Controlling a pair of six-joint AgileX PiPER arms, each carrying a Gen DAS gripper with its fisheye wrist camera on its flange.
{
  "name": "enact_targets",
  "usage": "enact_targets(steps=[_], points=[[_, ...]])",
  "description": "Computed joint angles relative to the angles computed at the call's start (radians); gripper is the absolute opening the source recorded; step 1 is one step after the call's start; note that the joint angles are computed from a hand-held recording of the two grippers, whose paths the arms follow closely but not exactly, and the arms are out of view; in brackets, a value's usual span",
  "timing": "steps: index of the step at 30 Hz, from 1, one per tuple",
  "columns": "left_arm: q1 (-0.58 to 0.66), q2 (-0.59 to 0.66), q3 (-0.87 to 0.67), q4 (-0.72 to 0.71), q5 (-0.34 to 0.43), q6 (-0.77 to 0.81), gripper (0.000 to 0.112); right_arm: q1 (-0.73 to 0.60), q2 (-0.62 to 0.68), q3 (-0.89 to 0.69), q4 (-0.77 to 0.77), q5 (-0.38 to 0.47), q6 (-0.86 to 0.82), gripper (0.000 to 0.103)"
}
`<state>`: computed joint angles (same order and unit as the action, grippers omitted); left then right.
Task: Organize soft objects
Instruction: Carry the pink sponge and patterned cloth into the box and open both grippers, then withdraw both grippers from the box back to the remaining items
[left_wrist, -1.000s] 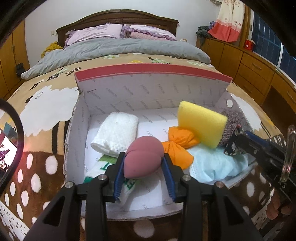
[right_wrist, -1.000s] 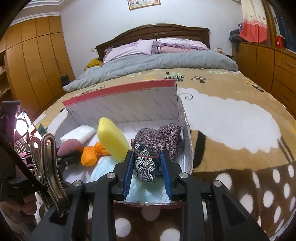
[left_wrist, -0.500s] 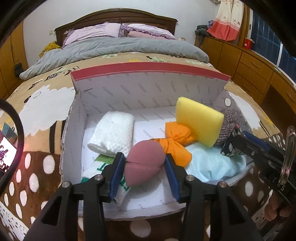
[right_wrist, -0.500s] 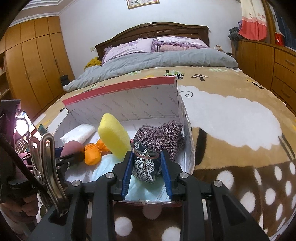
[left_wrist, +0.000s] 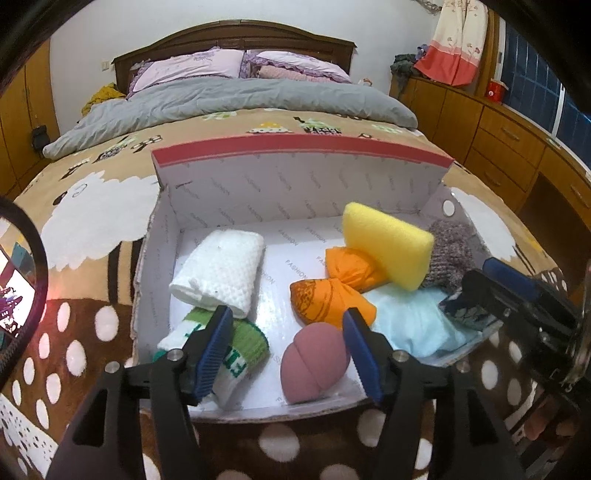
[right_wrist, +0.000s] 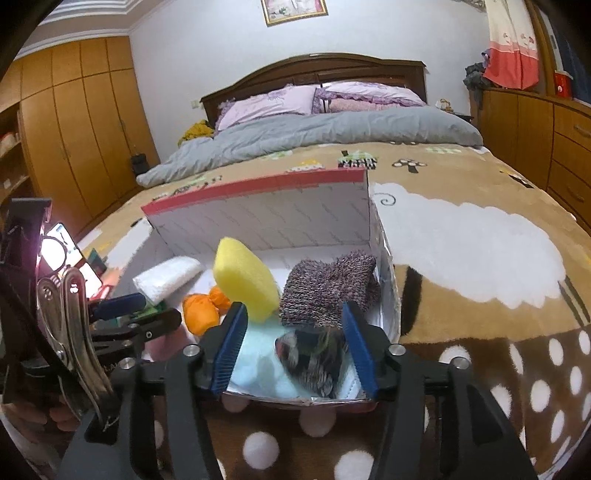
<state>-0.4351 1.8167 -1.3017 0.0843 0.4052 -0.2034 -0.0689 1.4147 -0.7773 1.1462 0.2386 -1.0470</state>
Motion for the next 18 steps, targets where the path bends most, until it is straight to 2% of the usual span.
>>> enact_targets(steps=[3, 7, 11, 15, 18], points=[[-0.002, -0.020, 0.010, -0.017, 0.003, 0.018, 0.068, -0.004, -0.028, 0.010, -0.011, 0.005, 0.014, 0.057], [0.010, -0.050, 0.025, -0.108, 0.013, 0.097, 0.069, -0.010, -0.061, 0.020, -0.062, 0.013, 0.071, 0.057], [0.017, -0.091, 0.055, -0.152, 0.025, 0.123, 0.069, -0.002, -0.092, 0.021, -0.231, 0.024, 0.247, 0.057], [0.026, -0.154, 0.105, -0.210, 0.034, 0.180, 0.070, -0.006, -0.136, 0.037, -0.288, 0.055, 0.311, 0.057], [0.029, -0.205, 0.146, -0.228, 0.043, 0.200, 0.070, -0.002, -0.170, 0.045, -0.384, 0.085, 0.407, 0.057]])
